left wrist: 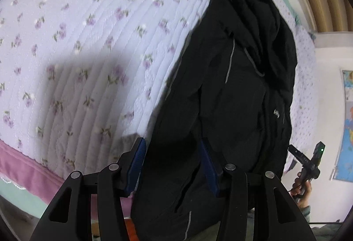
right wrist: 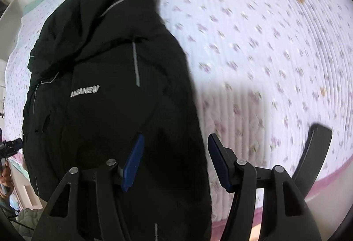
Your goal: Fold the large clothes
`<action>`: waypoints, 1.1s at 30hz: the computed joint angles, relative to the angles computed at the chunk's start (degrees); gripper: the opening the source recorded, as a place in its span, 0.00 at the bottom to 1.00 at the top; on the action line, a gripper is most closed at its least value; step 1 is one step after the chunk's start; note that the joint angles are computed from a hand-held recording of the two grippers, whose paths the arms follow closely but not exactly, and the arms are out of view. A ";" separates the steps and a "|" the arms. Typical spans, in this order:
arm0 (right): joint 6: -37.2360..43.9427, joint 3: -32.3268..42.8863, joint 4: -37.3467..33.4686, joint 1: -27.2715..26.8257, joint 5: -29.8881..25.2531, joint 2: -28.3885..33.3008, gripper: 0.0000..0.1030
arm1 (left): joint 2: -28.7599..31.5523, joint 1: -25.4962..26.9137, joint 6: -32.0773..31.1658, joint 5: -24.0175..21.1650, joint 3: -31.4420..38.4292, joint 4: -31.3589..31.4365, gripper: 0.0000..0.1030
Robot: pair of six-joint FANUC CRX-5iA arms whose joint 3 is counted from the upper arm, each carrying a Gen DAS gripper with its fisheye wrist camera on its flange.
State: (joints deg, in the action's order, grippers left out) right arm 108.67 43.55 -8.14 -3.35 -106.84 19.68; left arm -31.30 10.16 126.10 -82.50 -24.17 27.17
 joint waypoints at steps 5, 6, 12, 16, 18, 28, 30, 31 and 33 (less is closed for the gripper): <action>-0.89 -0.86 -0.75 -2.83 -2.38 0.80 0.62 | -0.93 -2.45 1.42 5.44 -3.40 3.26 0.50; -0.96 -0.98 -1.69 -3.42 -3.32 0.92 0.58 | -0.47 -3.38 1.64 5.56 -2.50 2.45 0.50; -0.84 8.10 -17.75 -8.20 -13.57 2.90 0.43 | -7.83 -4.16 -10.58 24.92 -13.89 25.03 0.51; 0.63 8.03 -20.26 -7.95 -14.65 2.56 0.43 | -6.17 -7.89 -14.28 30.76 -17.03 31.33 0.52; 0.63 6.28 -19.28 -8.02 -14.40 2.56 0.43 | -3.92 -8.19 -12.29 27.15 -15.51 27.78 0.52; 5.45 1.03 -6.55 -7.33 -17.15 1.10 0.44 | -1.52 -11.71 -2.82 10.58 -8.01 14.72 0.52; 6.04 1.07 -7.20 -9.31 -20.36 1.34 0.44 | -2.13 -12.90 -1.48 10.19 -7.13 12.89 0.47; 5.41 1.56 -8.67 -10.12 -21.44 1.27 0.44 | -2.56 -13.58 -0.78 11.59 -6.86 12.55 0.38; 4.18 3.31 -11.64 -11.21 -22.70 1.08 0.29 | -3.19 -13.21 -0.26 13.35 -5.96 11.94 0.17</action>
